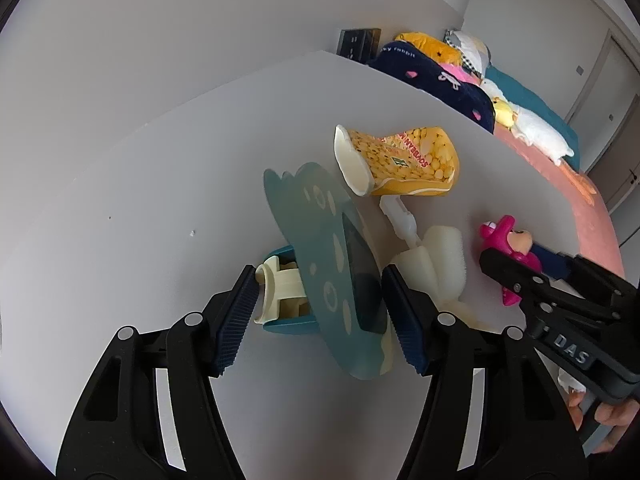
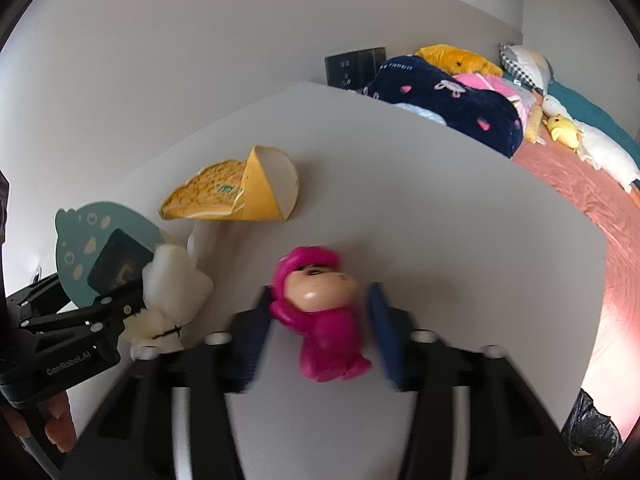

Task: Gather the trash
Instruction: 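Grasp the pink doll with the right tool while the left tool grasps the teal cup holder, then carry the pink doll and teal cup holder with both tools over the trash bag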

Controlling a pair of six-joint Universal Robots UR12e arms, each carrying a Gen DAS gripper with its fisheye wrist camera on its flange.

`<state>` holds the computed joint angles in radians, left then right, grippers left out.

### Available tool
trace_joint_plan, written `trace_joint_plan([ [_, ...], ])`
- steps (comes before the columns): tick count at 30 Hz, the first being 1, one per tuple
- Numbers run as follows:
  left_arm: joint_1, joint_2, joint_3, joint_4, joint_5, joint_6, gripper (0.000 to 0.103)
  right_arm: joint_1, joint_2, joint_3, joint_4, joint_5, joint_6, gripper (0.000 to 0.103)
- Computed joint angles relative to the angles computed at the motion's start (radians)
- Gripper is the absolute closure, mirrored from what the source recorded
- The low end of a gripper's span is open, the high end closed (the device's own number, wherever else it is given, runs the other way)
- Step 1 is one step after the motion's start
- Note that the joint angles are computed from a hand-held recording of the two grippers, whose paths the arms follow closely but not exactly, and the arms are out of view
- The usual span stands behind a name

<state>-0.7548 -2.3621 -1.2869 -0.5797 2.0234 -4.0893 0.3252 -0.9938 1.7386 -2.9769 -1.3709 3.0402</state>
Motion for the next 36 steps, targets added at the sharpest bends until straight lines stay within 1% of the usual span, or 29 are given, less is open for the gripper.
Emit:
trace_joint_plan([
  [3,0.000,0.002,-0.007,0.017,0.001,-0.007,0.043,0.007,-0.003,0.009,-0.022,-0.030,-0.004,0.059],
  [6,-0.004,0.006,-0.010,0.017,0.024,-0.014,0.045,0.001,-0.011,0.025,-0.042,-0.016,0.011,0.059],
  [9,-0.008,0.015,-0.021,0.037,0.046,-0.021,0.046,-0.006,-0.024,0.041,-0.059,-0.007,0.018,0.059],
  [13,-0.014,0.021,-0.026,0.049,0.088,-0.039,0.048,-0.014,-0.043,0.063,-0.088,0.002,0.034,0.059],
  [15,-0.020,0.025,-0.027,0.046,0.124,-0.061,0.048,-0.017,-0.051,0.075,-0.100,0.007,0.042,0.059],
  [17,-0.025,0.030,-0.037,0.073,0.148,-0.067,0.048,-0.022,-0.063,0.088,-0.112,0.014,0.048,0.059],
  [21,-0.033,0.038,-0.042,0.105,0.174,-0.050,0.048,-0.028,-0.085,0.114,-0.137,0.017,0.057,0.059],
  [29,-0.049,0.034,-0.018,0.139,0.189,-0.012,0.048,-0.043,-0.134,0.169,-0.182,0.009,0.077,0.059],
  [36,-0.072,0.022,0.020,0.121,0.200,0.017,0.048,-0.061,-0.179,0.225,-0.227,0.017,0.099,0.059],
])
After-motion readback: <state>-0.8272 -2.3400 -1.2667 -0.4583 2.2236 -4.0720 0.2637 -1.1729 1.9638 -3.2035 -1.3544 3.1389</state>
